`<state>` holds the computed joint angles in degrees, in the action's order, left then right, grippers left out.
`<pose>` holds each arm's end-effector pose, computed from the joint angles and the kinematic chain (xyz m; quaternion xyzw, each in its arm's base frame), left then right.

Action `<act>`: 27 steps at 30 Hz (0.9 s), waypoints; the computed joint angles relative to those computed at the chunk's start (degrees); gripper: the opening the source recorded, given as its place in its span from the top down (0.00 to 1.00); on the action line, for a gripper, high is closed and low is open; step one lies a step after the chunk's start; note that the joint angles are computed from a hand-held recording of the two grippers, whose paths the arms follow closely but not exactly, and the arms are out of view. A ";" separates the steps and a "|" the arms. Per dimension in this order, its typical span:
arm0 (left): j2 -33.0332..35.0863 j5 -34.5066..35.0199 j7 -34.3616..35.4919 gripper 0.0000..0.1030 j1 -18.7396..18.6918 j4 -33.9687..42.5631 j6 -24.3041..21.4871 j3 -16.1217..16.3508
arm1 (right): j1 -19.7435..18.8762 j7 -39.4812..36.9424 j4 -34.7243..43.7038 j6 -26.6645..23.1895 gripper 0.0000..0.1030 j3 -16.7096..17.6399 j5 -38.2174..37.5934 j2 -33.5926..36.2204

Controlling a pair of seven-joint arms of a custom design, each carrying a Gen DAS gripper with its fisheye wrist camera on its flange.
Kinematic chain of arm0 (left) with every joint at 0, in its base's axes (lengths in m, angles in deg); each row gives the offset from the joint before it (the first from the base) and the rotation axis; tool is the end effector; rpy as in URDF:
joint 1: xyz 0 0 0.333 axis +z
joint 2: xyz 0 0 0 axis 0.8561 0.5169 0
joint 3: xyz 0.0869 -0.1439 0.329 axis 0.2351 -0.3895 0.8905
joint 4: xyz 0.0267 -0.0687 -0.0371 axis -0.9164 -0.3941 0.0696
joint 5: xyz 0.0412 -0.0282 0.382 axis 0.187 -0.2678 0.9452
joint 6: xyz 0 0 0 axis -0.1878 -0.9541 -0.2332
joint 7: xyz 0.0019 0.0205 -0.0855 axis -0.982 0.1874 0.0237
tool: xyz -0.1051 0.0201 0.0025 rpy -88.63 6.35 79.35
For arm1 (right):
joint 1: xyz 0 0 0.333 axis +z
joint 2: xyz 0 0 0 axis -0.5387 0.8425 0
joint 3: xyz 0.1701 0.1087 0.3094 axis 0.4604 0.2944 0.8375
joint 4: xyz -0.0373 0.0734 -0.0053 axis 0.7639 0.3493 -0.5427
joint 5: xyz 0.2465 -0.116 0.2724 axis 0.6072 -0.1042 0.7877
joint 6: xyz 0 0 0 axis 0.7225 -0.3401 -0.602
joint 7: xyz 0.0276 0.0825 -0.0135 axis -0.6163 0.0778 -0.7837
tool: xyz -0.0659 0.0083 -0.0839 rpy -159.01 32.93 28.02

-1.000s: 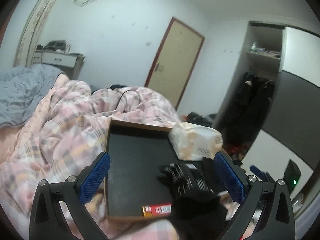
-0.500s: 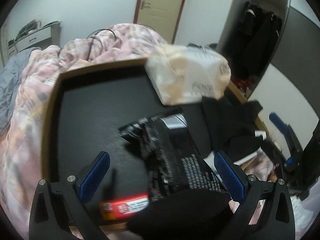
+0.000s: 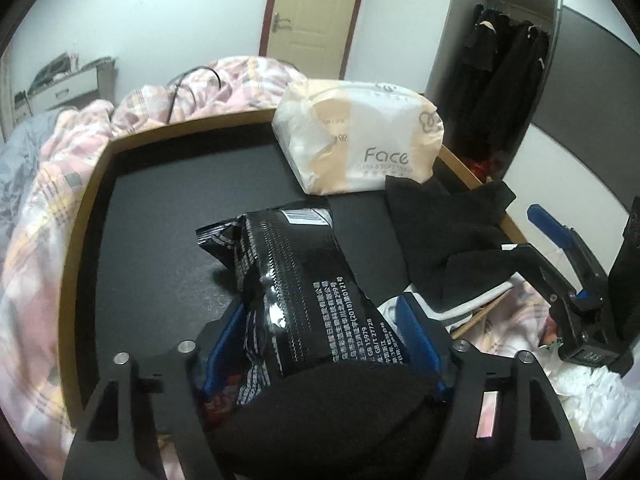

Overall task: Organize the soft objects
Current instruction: 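Lift the black package out of the box with the left tool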

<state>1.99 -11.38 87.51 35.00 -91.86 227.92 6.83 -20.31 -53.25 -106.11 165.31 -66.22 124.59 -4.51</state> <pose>0.6817 -0.3419 0.5084 -0.7175 0.5604 -0.3164 0.2665 0.7034 0.2704 0.5323 -0.7462 0.3029 -0.2096 0.5546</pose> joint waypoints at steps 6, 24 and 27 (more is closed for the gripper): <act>-2.22 9.83 -11.14 0.39 -3.26 -3.23 2.52 4.27 | -0.03 0.07 0.02 -0.02 0.00 0.03 -0.07 0.01; -14.31 43.69 -41.42 0.41 0.73 -16.94 14.49 -0.62 | -0.08 0.36 0.27 0.09 0.00 0.10 -0.37 0.19; -15.32 45.36 -40.38 0.41 3.29 -17.45 18.95 -2.80 | -0.13 0.41 0.37 0.09 0.00 0.15 -0.39 0.26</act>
